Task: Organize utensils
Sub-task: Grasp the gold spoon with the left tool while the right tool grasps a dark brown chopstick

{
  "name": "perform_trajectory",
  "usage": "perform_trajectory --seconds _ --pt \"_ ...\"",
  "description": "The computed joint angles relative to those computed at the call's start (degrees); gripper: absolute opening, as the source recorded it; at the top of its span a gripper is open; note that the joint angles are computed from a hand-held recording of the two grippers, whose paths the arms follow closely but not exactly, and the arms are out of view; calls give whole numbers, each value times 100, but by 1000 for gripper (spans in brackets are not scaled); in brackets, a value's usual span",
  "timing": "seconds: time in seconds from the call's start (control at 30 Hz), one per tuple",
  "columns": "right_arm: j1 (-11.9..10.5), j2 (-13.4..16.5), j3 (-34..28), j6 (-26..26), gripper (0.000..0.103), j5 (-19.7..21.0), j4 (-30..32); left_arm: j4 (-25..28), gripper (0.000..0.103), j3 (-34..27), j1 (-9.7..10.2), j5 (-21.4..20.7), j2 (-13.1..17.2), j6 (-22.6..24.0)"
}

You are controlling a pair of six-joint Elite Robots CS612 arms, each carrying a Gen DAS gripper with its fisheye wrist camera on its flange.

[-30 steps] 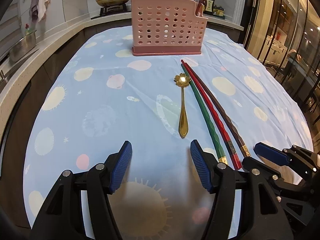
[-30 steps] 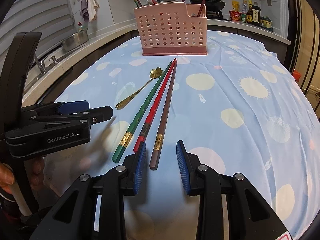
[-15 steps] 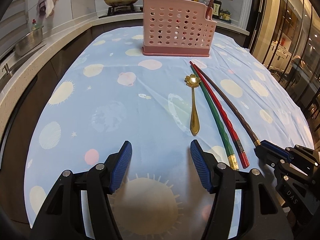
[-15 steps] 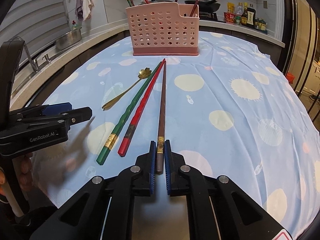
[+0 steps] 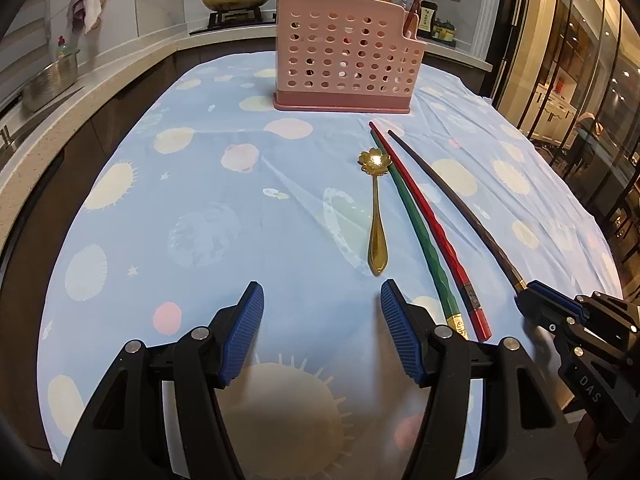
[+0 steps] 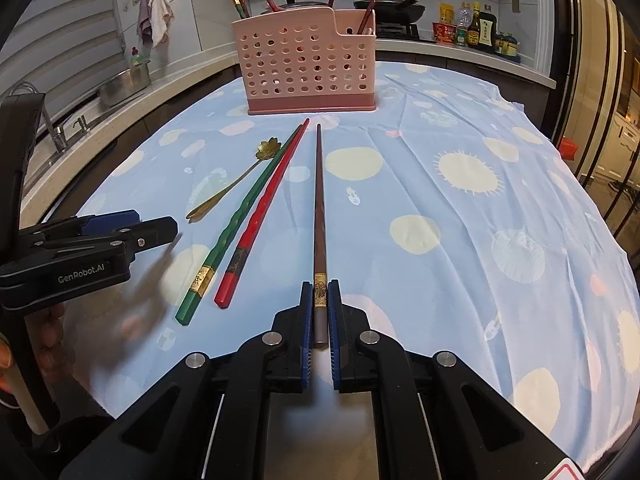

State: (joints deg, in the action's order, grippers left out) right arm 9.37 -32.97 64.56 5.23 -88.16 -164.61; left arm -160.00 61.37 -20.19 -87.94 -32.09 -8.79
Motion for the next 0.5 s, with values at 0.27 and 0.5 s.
perform_trajectory --seconds 0.27,0.5 --pt "-35 -54 129 157 7 -3 -126 22 58 -128 6 -172 77 8" --pt "-53 -43 126 234 7 56 -156 128 54 -361 9 -330 183 3"
